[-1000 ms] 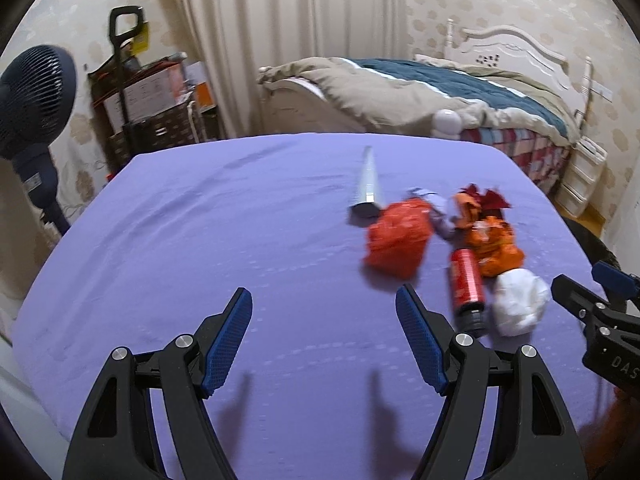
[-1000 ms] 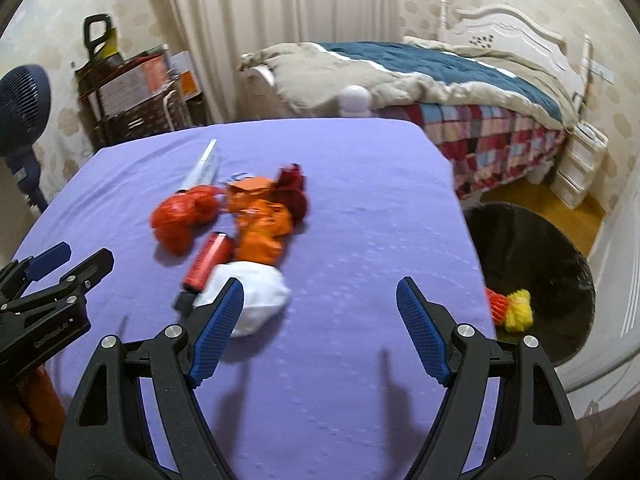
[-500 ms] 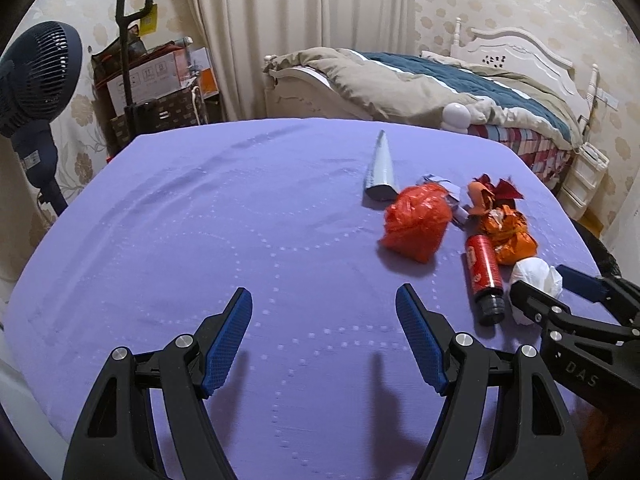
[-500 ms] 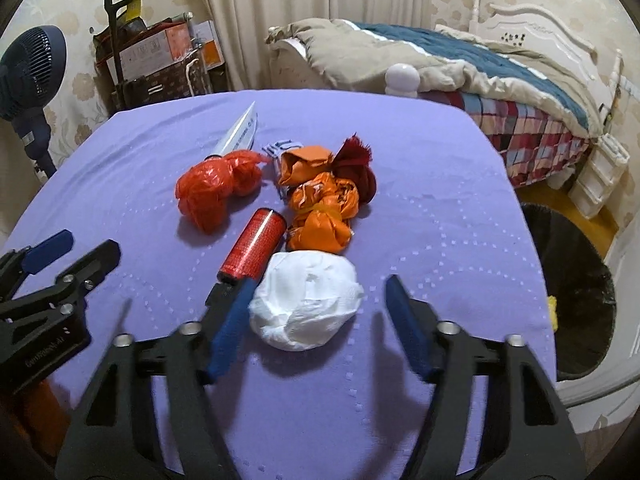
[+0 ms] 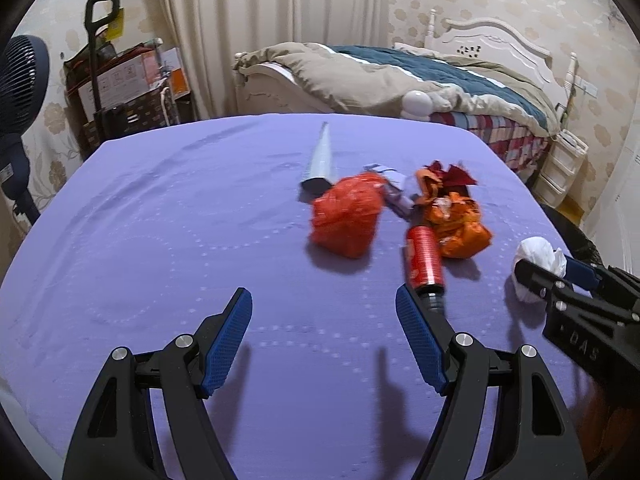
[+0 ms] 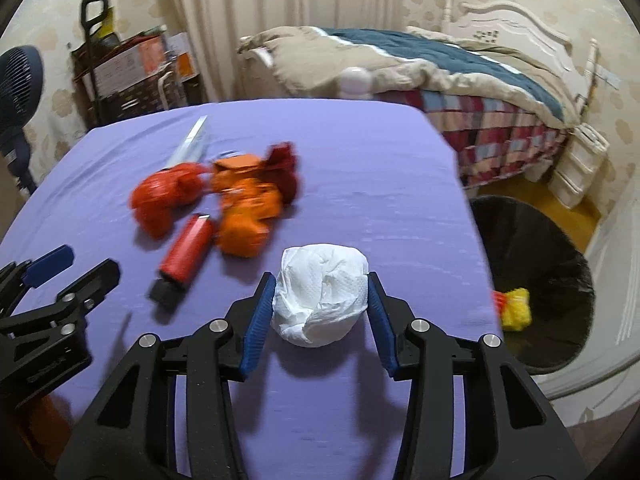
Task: Collect trash
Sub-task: 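Grasp the white tissue ball with the right tool while the left tool grasps the red can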
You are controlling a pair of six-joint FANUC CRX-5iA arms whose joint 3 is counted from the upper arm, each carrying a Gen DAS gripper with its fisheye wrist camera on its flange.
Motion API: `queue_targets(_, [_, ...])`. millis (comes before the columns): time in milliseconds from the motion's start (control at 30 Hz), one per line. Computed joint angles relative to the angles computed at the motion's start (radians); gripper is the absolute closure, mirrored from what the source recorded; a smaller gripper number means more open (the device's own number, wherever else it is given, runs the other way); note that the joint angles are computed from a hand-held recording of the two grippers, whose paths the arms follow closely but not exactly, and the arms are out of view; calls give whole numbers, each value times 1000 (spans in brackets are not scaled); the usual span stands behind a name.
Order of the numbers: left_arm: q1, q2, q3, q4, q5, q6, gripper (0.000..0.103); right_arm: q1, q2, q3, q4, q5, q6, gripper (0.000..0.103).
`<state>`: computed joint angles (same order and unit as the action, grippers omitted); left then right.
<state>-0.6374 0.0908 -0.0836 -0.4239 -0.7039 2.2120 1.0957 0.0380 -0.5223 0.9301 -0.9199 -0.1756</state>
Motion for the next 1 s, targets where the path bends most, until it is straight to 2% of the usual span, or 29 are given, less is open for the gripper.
queue_targets(233, [-26, 41, 39, 27, 8, -37, 31, -34, -43, -49, -10, 29, -35, 59])
queue_targets(533, [-22, 115, 107, 85, -21, -94, 32, -43, -59, -73, 0, 60, -45, 58])
queue_targets(633, [-23, 138, 129, 100, -42, -119, 43, -45, -61, -75, -1, 65, -46, 58])
queue_targets(767, [-18, 155, 137, 134, -52, -162, 65, -49, -64, -80, -1, 77, -48, 58])
queue_targets(867, [-23, 152, 134, 123, -48, -163, 76, -51, -65, -82, -3, 83, -47, 58])
queue_targets(1000, [-25, 148, 128, 121, -39, -168, 78, -52, -66, -83, -2, 84, -48, 58])
